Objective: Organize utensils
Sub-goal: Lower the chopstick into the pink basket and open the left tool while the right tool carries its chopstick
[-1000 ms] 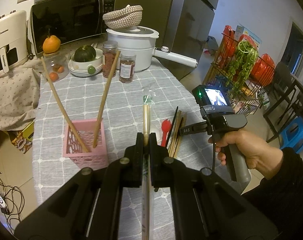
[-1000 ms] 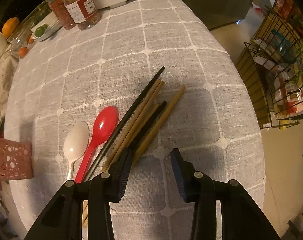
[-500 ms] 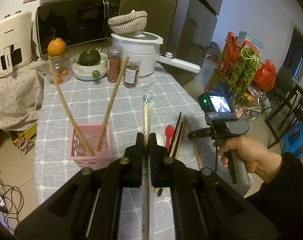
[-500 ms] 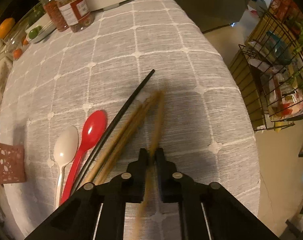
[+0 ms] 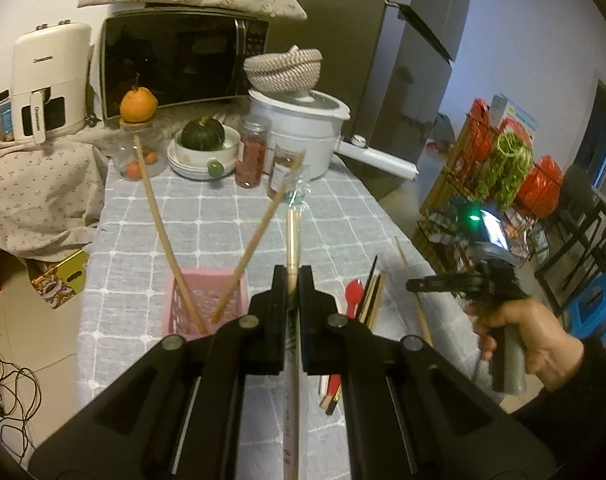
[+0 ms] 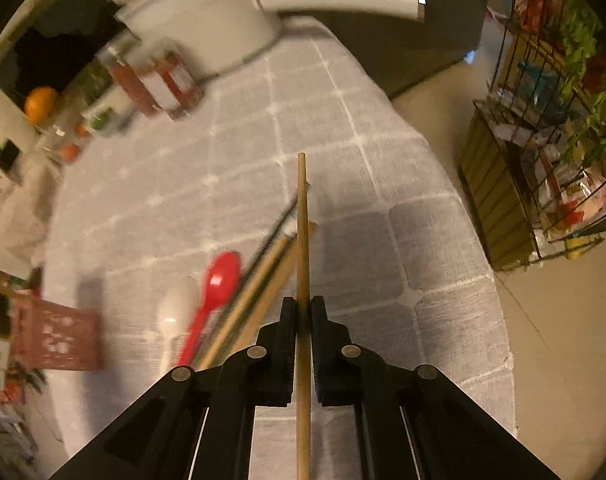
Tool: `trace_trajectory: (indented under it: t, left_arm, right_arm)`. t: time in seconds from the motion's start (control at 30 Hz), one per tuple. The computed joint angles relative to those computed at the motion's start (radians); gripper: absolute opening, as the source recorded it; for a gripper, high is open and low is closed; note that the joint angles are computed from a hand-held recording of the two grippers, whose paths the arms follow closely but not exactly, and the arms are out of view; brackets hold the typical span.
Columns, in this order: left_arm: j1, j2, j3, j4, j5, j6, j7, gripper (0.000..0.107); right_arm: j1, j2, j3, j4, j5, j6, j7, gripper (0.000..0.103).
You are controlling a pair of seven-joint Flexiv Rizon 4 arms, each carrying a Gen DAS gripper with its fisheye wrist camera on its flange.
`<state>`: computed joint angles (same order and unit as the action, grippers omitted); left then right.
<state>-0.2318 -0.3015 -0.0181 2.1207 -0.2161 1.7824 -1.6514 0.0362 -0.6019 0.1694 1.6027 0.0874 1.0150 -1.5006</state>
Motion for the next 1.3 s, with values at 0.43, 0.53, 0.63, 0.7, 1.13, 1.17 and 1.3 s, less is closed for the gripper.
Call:
trace_trajectory:
  t: [0.43,0.53,0.63,0.7,1.13,1.17,1.3]
  left_arm:
    - [-0.128,-0.095,0.13,-0.017,-0.219,0.273,0.033,0.006]
    - [-0.142,-0.141,0.129,-0.039,-0.29,0.353,0.074,0.006]
    - [-0.228,-0.204,0.171,-0.074,-0.469,0.459,0.167,0.006]
    - [-0.235,-0.227,0.161,-0.087,-0.52,0.518,0.182,0.006]
    - [-0.219,-0.395,0.071,-0.269,-0.76,0.754,0.399,0.006]
    - [-0.214,-0.404,0.06,-0.279,-0.774,0.764,0.413,0.006]
    - [-0.184,-0.424,0.007,-0.297,-0.799,0.777,0.45,0.006]
  right_arm:
    - [-0.125,0.158,0.173,0.062,0.332,0.135,-0.318,0.007]
    - [-0.129,0.186,0.186,0.063,0.405,0.153,-0.391,0.007]
    - [-0.121,0.205,0.18,0.059,0.456,0.142,-0.436,0.007]
    - [-0.111,0.213,0.173,0.056,0.477,0.131,-0.462,0.007]
    - [-0.065,0.224,0.135,0.044,0.547,0.123,-0.536,0.007]
    - [-0.064,0.224,0.134,0.043,0.549,0.121,-0.539,0.007]
    - [-0.056,0.221,0.13,0.042,0.547,0.126,-0.543,0.007]
